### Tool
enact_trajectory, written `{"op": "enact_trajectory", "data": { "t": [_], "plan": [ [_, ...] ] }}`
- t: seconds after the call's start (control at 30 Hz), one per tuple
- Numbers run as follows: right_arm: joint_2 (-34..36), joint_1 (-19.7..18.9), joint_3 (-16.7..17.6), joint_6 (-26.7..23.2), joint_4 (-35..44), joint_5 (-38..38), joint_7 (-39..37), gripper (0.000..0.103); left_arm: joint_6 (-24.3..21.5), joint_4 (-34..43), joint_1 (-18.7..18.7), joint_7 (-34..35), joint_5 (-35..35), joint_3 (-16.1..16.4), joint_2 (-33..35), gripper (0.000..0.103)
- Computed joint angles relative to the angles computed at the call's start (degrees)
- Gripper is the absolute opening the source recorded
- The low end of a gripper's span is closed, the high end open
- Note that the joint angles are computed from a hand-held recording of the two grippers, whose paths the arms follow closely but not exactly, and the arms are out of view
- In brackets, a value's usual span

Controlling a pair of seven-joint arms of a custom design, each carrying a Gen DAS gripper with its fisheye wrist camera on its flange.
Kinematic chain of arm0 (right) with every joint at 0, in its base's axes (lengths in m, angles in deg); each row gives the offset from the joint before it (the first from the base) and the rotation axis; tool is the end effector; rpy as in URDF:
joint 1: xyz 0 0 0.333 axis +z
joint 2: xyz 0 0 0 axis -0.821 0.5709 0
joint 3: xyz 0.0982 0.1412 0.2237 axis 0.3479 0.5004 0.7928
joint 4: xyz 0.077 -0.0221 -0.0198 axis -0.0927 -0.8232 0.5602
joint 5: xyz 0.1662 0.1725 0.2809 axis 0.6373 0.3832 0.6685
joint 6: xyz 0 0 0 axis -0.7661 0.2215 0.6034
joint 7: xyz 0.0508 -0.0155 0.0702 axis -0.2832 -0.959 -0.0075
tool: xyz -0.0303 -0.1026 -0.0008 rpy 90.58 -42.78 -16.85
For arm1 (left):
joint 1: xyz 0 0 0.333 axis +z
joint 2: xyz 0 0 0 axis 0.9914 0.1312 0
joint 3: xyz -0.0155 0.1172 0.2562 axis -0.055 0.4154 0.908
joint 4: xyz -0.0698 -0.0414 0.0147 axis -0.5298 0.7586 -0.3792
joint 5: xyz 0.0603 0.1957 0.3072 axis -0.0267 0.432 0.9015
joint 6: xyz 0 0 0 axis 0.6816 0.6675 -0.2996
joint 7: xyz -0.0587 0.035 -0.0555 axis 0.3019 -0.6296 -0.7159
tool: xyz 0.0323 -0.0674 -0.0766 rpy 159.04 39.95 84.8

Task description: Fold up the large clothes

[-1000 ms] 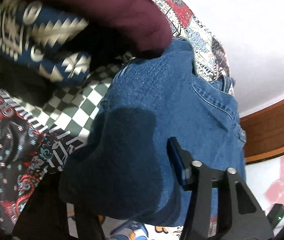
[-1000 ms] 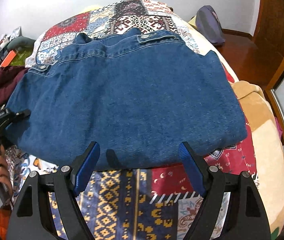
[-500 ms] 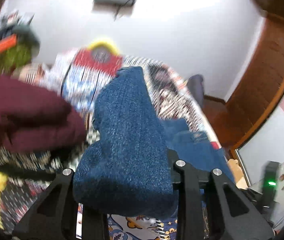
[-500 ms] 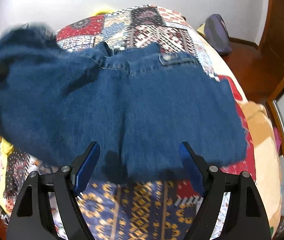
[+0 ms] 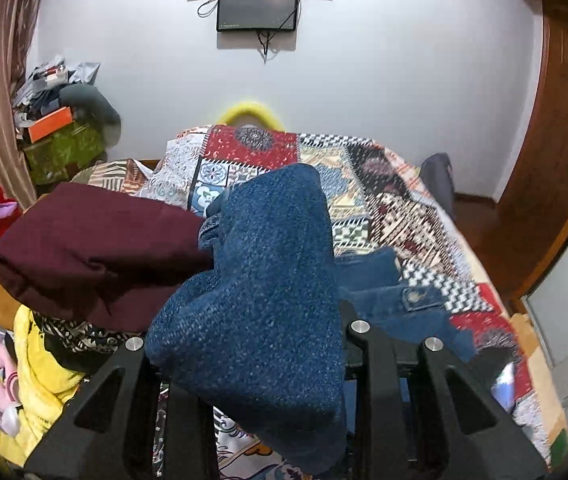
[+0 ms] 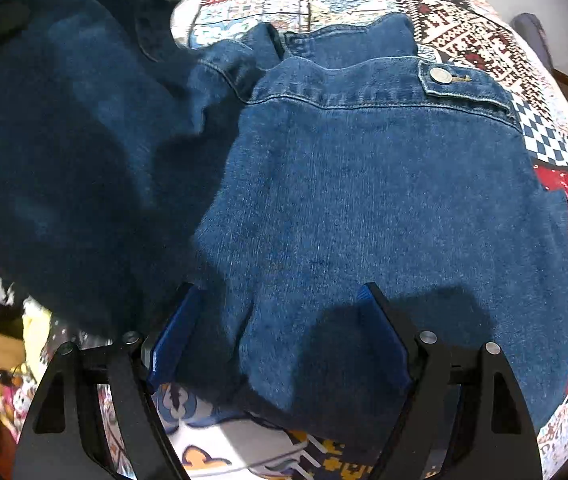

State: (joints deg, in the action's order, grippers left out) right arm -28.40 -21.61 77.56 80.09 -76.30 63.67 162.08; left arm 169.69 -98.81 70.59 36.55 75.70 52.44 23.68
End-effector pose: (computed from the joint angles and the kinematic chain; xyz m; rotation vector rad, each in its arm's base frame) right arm 0.4546 0.4303 0.5435 -1.6274 1.9830 -0.1221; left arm 0.5302 -0.2403 0.6647 -1.4262 2.0308 -1.0242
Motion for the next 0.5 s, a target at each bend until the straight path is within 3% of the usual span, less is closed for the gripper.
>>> {"op": "enact_trajectory", "data": {
  "t": [0.07, 0.23, 0.33, 0.43, 0.5],
  "plan": [
    [-3.9, -0.7, 0.1, 3.2, -5.1, 1.5, -0.3, 0.078, 0.2, -0.5, -0.5, -0.3, 1.0, -0.4, -0.6, 0.028],
    [-18.5, -2.7, 0.5, 4.7, -20.7, -3.7, 10.3, 0.078, 0.3, 0.2, -3.2, 2.7, -1.5, -2.5, -1.1, 0.028],
    [-26.9, -5.0, 2.6, -1.5, -27.5, -6.1, 18.3, 0.078, 1.2, 0.1, -5.9, 5.4, -3.6, -4.2, -1.0, 0.028],
    [-33.5, -5.8, 3.1, -7.5, -32.8, -5.4, 20.4, 0.078, 0.3, -0.5, -9.1, 10.7, -6.9, -5.9, -0.1, 0.028],
    [-37.6, -5.8, 3.0, -8.9, -36.7, -3.6, 21.9, 0.078, -3.9, 0.2, -11.0, 15.9, -8.9, -6.8, 1.7, 0.029]
  ]
}}
